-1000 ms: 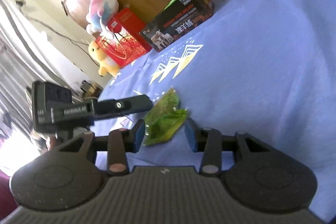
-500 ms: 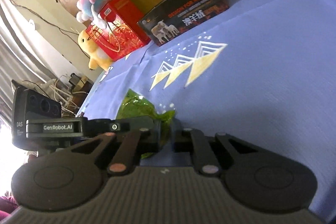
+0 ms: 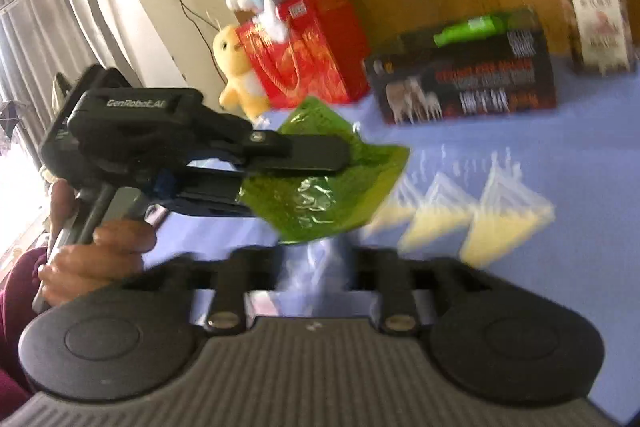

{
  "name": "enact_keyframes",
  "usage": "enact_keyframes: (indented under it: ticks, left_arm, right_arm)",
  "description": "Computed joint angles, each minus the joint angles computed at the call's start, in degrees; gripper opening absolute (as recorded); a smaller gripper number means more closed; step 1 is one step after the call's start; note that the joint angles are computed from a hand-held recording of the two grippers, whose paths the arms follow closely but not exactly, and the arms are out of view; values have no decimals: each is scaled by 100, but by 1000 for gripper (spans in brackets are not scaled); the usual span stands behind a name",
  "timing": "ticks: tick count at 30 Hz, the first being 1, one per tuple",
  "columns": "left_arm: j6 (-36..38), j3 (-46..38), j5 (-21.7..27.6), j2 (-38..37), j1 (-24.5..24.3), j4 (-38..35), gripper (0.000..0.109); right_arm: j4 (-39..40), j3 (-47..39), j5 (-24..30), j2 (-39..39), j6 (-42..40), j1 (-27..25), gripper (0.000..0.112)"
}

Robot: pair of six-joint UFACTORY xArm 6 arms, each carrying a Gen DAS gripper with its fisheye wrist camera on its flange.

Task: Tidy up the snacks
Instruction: 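Lift the yellow-green packet off the cloth with the left gripper, then carry the yellow-green packet into the tin box and release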

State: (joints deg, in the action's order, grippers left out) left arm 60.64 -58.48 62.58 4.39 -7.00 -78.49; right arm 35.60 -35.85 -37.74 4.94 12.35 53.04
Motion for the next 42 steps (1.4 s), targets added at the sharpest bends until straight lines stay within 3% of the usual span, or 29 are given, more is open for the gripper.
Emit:
enact_keyframes:
  ticks: [3, 6, 9, 11, 13, 15, 17, 20, 22, 26, 37, 42]
  left_arm:
    - [-10, -629, -343, 302, -186, -34, 21]
    - [-100, -1480, -715, 830, -385, -35, 21]
    - [-292, -2411, -1151, 1503, -581, 63, 24]
    - [-625, -3021, -1609, 1971, -733, 370, 31]
    - [-982, -3373, -2204, 2298, -912, 786, 46]
    - [-1415, -3513, -2756, 2484, -1067, 1317, 58]
    - [-1264, -3379, -3001, 2436, -1127, 1235, 61]
    - [-909, -3015, -3405, 2222, -1240, 1084, 60]
    - [-768, -2772, -3553, 2057, -1301, 1084, 60]
    - [-122, -2043, -4396, 1494, -1577, 864, 61]
    - [901, 88, -4599, -418, -1585, -202, 61]
    - [1184, 1153, -5234, -1243, -1985, -374, 61]
  right_arm:
    - [973, -608, -46, 188, -1367, -118, 16]
    - [826, -1105, 50, 502, -1523, -605, 16]
    - [1123, -1893, 251, 1011, -2250, -978, 17]
    - [1203, -2400, 553, 1359, -2535, -1246, 18]
    - [1476, -2752, 765, 1607, -2792, -1387, 18]
    - [1147, -2723, 797, 1680, -2324, -1501, 18]
    - [575, -2397, 496, 1604, -1662, -1527, 20]
    - [380, -1980, 124, 1459, -1212, -1420, 28]
    - [603, -1891, 54, 1377, -1213, -1253, 28]
    - [1193, -1641, -253, 1224, -1302, -816, 28]
    - [2359, -711, -929, 746, -696, 464, 31]
    - [3327, -761, -1112, 738, -1013, 1101, 31]
